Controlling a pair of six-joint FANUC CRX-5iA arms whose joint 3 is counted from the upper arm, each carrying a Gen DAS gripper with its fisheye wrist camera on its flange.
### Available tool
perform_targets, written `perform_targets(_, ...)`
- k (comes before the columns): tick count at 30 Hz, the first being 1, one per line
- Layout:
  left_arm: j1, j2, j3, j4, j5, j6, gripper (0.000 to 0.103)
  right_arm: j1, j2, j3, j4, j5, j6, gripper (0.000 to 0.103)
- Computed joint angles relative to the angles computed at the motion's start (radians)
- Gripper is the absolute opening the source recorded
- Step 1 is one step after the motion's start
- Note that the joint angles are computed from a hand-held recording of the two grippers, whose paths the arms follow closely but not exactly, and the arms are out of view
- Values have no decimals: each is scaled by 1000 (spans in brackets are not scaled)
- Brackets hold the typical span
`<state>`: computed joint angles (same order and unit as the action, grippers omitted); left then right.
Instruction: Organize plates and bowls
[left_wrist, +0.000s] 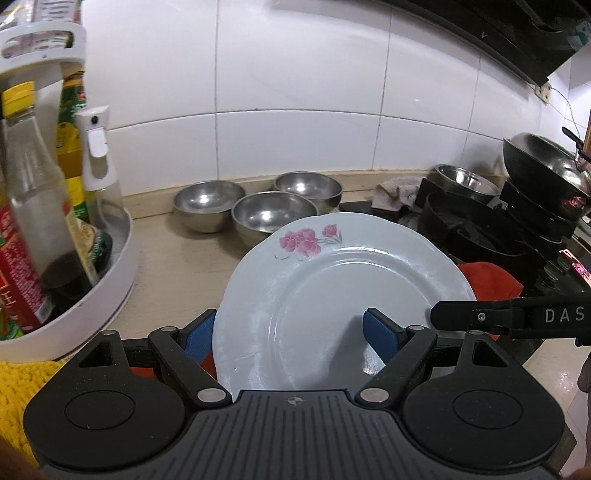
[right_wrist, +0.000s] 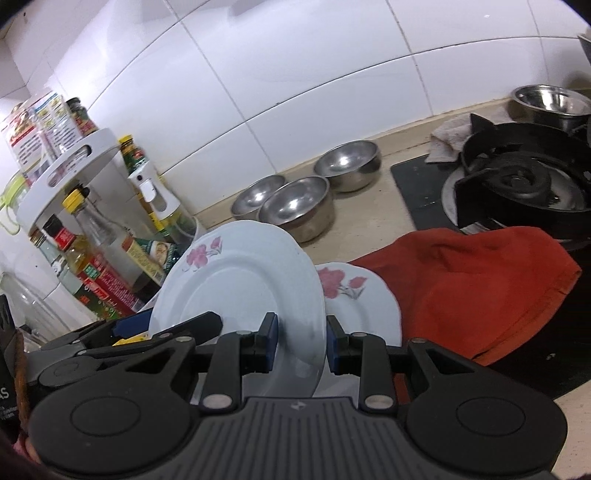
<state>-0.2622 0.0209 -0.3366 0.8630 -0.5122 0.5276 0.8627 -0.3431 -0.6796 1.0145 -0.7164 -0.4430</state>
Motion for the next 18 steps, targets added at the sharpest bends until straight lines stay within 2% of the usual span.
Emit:
perform_targets(13, -25, 33, 40, -76, 3, 86, 88, -40, -22, -15, -59, 33, 61, 24)
perform_targets(18, -24, 51, 57, -121, -17, 145, 88, -46, -16, -3, -117, 36, 118, 24)
